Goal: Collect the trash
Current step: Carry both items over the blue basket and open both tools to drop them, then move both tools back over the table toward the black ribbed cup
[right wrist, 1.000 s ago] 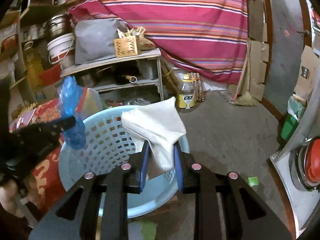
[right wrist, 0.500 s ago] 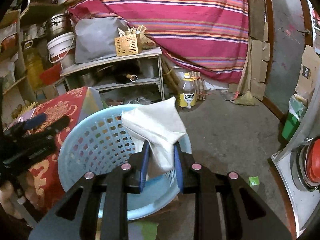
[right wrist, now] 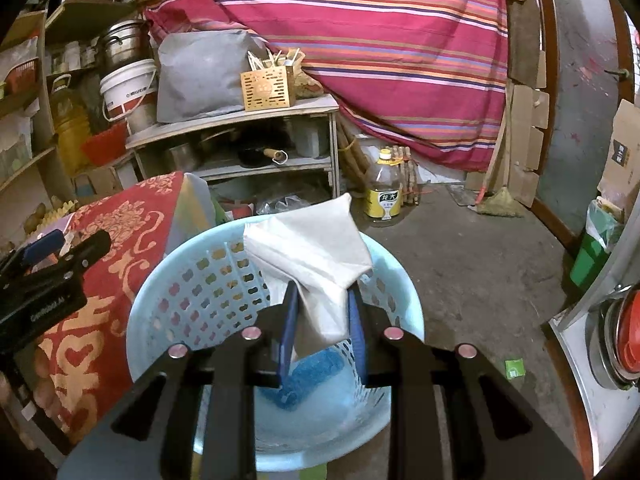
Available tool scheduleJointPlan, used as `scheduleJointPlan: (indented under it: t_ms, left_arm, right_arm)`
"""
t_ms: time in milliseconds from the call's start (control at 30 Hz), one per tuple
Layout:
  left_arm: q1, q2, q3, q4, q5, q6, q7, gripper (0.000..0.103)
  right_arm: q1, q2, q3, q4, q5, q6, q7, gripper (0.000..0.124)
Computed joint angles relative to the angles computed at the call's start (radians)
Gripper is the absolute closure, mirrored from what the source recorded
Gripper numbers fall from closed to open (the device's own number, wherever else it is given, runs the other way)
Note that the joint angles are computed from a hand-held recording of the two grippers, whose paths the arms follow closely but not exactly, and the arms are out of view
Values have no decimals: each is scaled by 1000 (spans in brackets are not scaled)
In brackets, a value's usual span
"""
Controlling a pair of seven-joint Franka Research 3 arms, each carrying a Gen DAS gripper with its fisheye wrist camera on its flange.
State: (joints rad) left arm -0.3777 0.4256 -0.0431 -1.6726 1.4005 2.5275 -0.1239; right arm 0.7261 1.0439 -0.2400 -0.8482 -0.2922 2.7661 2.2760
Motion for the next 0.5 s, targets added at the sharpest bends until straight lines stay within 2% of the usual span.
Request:
scheduleJointPlan:
  t_ms: [200, 233, 267, 333, 500]
  left_arm:
    - [-3, -11, -1, -15, 9, -15, -14, 13]
    - [-4, -19, -1, -25, 14, -19, -21, 13]
    - [-1, -22, -2, -30, 15, -20, -23, 13]
    - [5, -36, -5, -45, 19, -19, -33, 12]
    - [23, -71, -14, -84, 32, -25, -61, 11]
  right_arm:
    - [3, 29, -6, 58, 0, -25, 10, 97]
    - [4, 36, -8, 73, -2, -31, 13, 93]
    - [7, 46, -15, 93, -8, -41, 20, 79]
    - [15, 53, -29, 108, -24, -39, 39, 60]
    - [15, 77, -21, 164, -46, -72, 25, 60]
